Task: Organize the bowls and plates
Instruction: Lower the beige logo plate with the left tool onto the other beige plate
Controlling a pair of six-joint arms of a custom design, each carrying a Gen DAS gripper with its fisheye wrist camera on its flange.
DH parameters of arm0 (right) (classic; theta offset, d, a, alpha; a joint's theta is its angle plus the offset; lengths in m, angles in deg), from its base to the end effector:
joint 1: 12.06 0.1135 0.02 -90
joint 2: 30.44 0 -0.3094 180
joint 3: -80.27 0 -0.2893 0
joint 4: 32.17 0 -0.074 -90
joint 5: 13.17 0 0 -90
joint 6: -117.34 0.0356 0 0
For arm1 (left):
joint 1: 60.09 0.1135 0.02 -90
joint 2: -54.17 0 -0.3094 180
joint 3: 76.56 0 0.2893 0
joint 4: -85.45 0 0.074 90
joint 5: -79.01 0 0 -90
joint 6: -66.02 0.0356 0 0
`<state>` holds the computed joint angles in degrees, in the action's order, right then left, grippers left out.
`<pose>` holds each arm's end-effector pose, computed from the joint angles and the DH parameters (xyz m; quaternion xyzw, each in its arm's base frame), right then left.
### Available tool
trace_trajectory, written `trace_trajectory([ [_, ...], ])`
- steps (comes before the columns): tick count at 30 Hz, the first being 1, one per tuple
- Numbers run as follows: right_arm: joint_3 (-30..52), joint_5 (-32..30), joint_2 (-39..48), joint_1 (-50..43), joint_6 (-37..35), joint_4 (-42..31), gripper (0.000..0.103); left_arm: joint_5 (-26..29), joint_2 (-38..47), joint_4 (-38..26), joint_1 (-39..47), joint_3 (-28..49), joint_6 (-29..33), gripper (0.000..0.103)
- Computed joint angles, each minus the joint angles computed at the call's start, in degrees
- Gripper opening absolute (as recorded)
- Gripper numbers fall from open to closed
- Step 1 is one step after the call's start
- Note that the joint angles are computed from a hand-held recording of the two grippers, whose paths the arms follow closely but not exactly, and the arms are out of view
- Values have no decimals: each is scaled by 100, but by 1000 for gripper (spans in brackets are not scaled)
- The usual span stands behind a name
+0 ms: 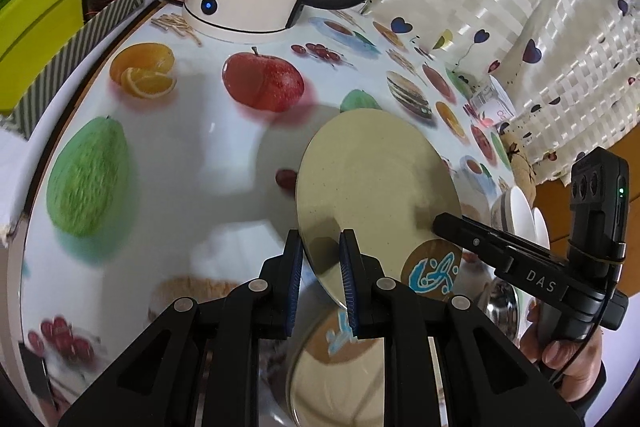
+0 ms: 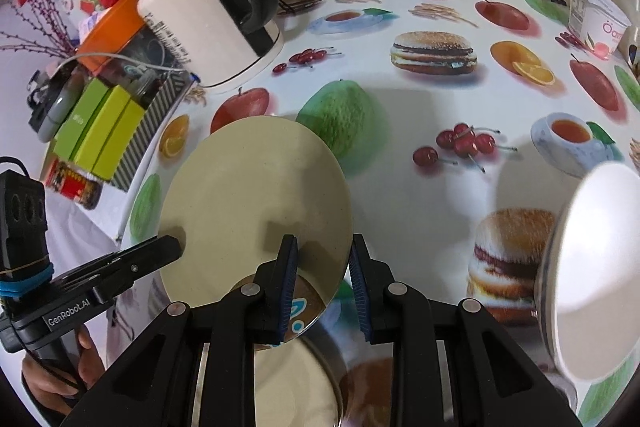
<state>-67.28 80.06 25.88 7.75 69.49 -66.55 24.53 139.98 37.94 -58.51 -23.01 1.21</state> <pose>0.1612 0.0559 0.1607 0.1938 0.9418 0.1175 0.2484 0.2608 -0.0135 0.1663 0.2207 0.9229 -0.2759 0.1529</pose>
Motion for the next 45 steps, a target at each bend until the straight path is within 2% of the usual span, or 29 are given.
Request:
trace_trajectory([
  [6,-170,302,-698,700,506,-527,25,18,-586,-296,279,-423,280,19],
  [15,-382,965,-1364,2268,1683,-1213,26,-36,-1304,-775,821,-1005,892,19],
  [27,-504,1521,-1224,3809,2975,-1416,28,-157,-1712,-1216,1393,-1396,1561,20],
  [45,-315,1866,-480,4449,3325,-1448,33,-270,-2258,-1264,1614,-1699,1751,21],
])
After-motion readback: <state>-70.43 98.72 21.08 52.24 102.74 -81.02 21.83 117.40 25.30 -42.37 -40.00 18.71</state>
